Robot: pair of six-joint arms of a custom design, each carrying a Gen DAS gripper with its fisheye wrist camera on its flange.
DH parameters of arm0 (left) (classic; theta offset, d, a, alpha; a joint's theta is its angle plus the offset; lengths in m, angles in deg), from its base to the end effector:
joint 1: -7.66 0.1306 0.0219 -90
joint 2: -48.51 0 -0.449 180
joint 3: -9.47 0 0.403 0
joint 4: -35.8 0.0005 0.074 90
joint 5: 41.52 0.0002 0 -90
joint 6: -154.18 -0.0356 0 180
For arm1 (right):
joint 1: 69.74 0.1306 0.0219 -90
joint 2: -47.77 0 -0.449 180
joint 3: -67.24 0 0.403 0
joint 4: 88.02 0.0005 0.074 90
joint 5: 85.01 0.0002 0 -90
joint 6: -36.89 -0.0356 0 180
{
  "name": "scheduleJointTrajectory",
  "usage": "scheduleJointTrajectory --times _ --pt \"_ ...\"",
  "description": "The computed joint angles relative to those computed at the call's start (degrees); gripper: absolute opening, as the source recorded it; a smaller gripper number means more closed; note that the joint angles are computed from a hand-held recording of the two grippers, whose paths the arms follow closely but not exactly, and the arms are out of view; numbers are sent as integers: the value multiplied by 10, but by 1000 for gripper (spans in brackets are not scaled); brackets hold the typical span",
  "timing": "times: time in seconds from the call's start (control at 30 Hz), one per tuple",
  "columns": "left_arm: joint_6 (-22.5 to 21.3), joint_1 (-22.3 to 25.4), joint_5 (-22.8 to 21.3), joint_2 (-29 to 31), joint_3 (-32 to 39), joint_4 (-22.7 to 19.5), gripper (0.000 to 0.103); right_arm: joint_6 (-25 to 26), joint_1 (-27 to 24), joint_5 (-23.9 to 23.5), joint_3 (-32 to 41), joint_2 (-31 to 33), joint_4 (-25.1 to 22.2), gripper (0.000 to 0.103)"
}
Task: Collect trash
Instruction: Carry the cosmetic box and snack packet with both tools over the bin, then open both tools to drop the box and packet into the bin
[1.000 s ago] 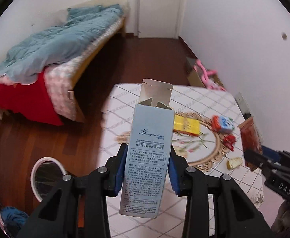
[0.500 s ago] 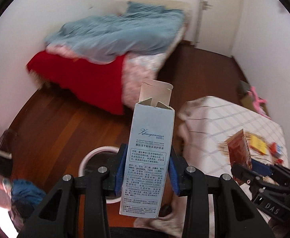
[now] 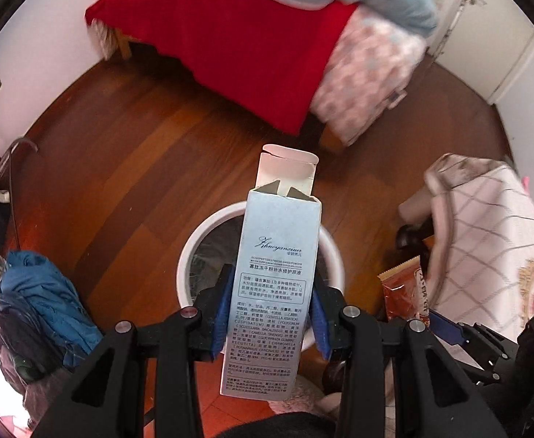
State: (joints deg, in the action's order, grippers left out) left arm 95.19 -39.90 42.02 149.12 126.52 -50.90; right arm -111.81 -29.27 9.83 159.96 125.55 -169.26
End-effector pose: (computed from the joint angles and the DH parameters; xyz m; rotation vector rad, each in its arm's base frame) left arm 0.3588 -0.3872 0.5830 0.3756 2.7733 -0.1861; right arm 0.2762 0.2310 0.5730 0.4659 2.7476 0.3688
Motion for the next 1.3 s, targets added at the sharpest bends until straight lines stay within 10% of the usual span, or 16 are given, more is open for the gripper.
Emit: scheduleJointTrajectory --times 0.4,0.47,0.53,0.73,0.93,1.3 --pt "0 44 64 8 -62 23 36 29 -42 -82 -77 56 83 46" --pt "4 46 66 7 -65 20 47 38 -49 -90 -82 63 91 47" --pt "7 46 52 4 -68 19 85 40 -50 -95 -86 67 98 49" --pt "17 46 23 -4 -71 2 100 54 -49 -95 -84 71 95 76" --pt "30 42 0 -29 -87 8 100 56 -39 -72 -74 62 69 103" --pt "35 25 -24 -49 -85 -15 100 34 -7 -8 -38 46 -7 103"
